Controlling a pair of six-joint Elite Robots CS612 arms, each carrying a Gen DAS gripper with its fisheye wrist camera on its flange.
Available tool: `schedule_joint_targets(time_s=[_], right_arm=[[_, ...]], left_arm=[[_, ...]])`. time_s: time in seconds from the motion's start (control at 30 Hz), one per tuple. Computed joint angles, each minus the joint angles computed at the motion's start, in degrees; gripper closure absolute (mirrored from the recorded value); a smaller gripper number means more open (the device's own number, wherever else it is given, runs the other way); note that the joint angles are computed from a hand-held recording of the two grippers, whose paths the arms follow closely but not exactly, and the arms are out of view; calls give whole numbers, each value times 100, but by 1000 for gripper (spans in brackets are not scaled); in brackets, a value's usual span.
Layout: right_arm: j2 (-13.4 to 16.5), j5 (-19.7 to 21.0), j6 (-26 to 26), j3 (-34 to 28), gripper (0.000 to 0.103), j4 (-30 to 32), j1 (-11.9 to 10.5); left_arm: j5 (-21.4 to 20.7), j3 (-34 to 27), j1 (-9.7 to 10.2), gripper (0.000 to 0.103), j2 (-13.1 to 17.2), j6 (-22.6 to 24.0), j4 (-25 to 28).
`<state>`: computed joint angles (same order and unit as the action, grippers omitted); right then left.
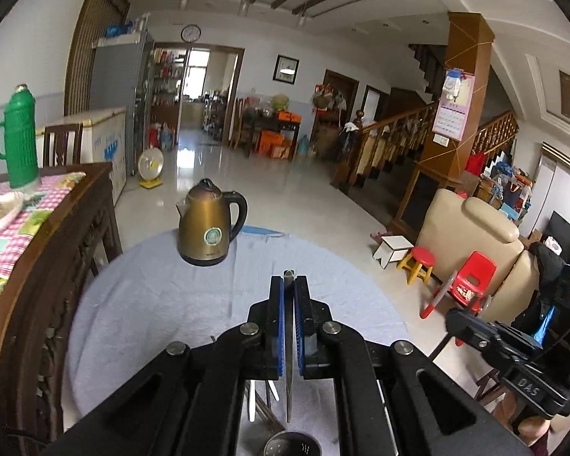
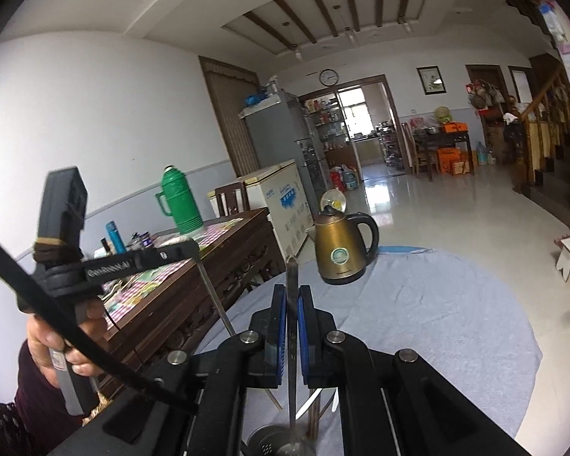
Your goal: Organize utensils
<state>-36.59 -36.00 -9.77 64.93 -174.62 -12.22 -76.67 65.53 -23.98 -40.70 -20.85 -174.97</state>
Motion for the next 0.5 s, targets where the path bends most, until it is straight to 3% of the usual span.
schedule_joint_targets(time_s=[0.2, 0.5], right_arm=[[-231, -62, -581, 396, 96, 316, 87], [-221, -139, -802, 426, 97, 562, 177]], left_arm=[[2, 478, -47, 98, -205, -83, -212], [-76, 646, -40, 98, -139, -336, -176]])
